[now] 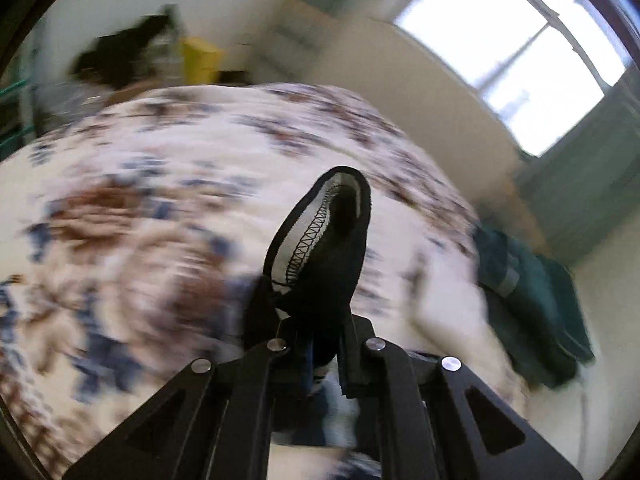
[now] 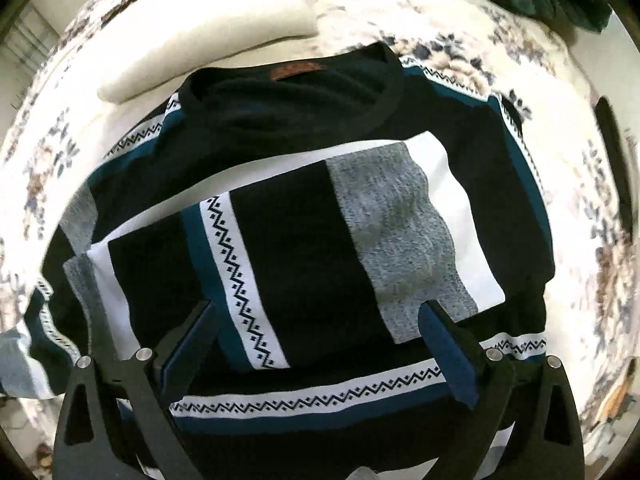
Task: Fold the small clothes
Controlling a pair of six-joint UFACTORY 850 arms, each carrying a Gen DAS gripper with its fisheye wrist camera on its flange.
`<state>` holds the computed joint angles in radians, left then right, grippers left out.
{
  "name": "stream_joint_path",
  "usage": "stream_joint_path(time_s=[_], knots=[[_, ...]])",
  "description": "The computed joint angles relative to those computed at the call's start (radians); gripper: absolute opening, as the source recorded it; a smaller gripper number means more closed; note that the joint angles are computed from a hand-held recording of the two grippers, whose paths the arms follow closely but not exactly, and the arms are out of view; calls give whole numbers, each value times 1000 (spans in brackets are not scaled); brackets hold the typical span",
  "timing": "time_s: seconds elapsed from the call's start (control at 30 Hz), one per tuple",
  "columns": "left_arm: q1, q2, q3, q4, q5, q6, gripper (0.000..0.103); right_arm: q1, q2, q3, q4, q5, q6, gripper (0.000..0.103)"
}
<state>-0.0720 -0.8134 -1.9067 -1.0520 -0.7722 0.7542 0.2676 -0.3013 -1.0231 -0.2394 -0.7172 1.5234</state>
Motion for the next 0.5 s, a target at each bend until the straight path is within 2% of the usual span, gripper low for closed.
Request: stream_joint_path(time_s=[0.17,0.33,0.5], knots=[[-174,72,110,-78,-74,108,7,-38,152,152,37,58,-28,101],[-373,54,178,-101,-139,121,7,-83,336,318,40,49,-2,101],[-529,15,198,-62,-123,109,7,-155,558,493,83,9,12,101]])
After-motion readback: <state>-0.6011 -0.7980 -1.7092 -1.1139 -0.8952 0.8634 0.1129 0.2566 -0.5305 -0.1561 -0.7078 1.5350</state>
